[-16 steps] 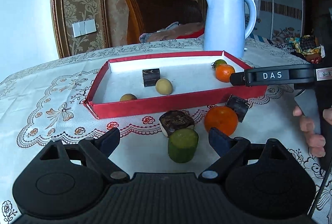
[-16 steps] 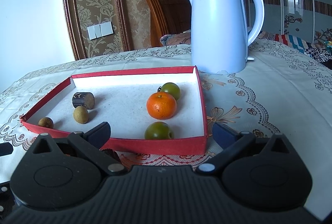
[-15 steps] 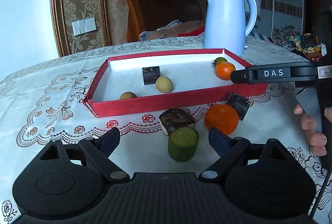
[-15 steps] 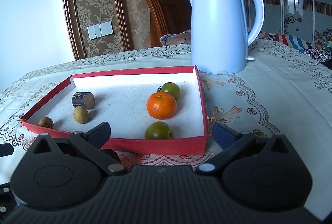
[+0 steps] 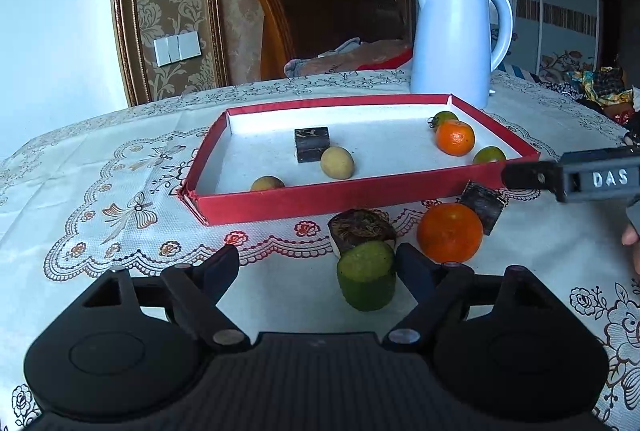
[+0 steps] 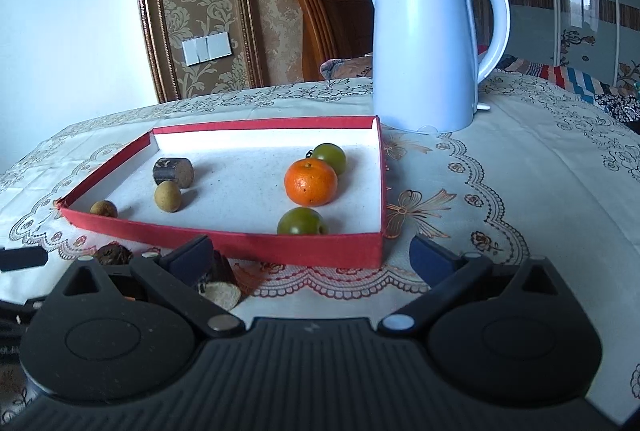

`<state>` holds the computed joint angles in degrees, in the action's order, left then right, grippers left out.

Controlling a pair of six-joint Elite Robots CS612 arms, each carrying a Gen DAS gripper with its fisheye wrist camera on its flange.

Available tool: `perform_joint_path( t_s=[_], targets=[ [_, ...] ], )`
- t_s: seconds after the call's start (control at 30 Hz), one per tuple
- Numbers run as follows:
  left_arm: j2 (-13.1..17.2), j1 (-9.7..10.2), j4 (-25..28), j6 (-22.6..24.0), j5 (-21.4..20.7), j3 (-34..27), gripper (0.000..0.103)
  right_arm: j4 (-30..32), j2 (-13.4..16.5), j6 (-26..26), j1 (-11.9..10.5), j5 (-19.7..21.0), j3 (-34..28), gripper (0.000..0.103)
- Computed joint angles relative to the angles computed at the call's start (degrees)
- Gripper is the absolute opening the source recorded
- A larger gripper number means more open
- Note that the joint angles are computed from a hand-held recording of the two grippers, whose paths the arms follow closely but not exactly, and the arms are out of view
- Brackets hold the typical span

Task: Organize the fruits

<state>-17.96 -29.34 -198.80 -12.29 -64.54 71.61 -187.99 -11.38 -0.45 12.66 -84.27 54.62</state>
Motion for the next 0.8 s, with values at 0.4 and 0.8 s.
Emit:
perform_joint_path(
  t_s=[0.4,0.8],
  targets=[
    [-0.12,-0.08,1.83,2.42,-0.47,-0.19,0.087,-4.45,-1.11,-14.37,1.35,0.59,3.51,0.103],
    [-0.14,0.10,2.73,1.59,-0.94,-0.35,0.087,-0.21,-0.49,-14.78,2.21,-3.19,1.16,0.103]
  ],
)
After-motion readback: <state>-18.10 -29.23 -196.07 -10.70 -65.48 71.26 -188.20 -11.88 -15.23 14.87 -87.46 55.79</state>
